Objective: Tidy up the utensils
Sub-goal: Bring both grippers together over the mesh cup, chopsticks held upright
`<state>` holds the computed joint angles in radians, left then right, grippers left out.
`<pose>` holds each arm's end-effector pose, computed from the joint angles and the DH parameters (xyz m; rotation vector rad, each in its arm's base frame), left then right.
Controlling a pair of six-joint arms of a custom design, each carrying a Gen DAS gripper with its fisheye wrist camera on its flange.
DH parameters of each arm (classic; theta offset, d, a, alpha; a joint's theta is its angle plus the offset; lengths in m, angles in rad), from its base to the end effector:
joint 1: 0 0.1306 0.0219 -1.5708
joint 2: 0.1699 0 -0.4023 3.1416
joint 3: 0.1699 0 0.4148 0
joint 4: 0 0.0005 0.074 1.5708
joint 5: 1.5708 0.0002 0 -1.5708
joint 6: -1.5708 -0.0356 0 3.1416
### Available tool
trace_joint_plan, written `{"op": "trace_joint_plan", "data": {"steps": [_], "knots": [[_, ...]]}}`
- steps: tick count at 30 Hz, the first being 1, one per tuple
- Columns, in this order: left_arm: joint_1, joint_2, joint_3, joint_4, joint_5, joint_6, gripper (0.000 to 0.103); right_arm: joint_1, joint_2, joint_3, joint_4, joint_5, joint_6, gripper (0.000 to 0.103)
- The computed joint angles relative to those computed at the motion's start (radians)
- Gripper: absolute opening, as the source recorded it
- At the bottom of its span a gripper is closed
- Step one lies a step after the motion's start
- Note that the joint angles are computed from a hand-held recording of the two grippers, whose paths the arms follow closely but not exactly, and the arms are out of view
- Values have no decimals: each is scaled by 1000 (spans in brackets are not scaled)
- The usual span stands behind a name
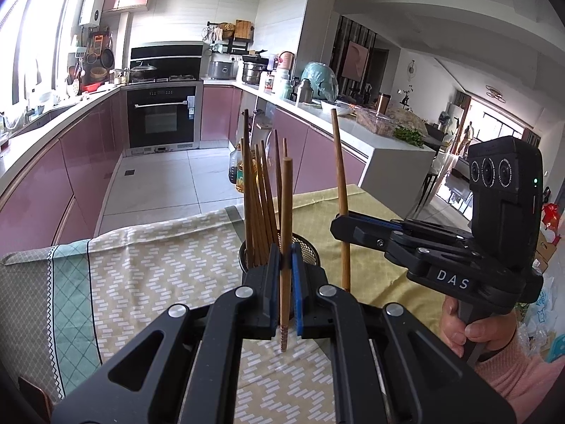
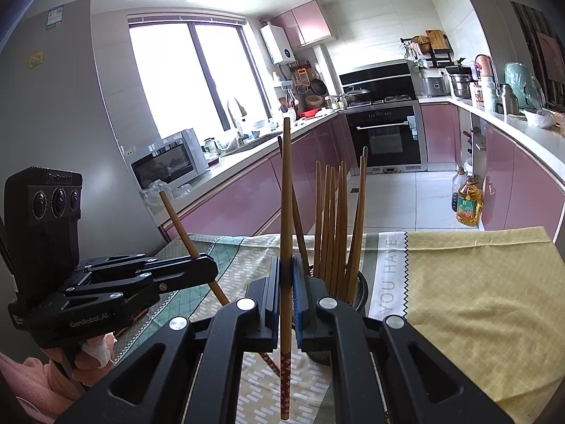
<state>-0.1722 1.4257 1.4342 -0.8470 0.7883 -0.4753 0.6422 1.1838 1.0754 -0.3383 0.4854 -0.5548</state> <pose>0.5008 -0.1132 0.4625 1.0328 1.9746 -0.7774 0.3647 0.2514 0.4328 0.2187 1.9623 0.2932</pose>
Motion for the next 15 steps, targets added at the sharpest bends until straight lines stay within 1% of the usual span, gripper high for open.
{"op": "trace_joint_plan", "data": {"steps": [7,10,15], "knots": [[-1,5,23,-8,13,3,7,-10,1,5,15,-4,14,6],[2,9,36,-22,27,-2,7,-15,6,13,19,-5,25,6],[2,6,48,-14,33,8,7,-26,12,26,29,-12,39,6]]}}
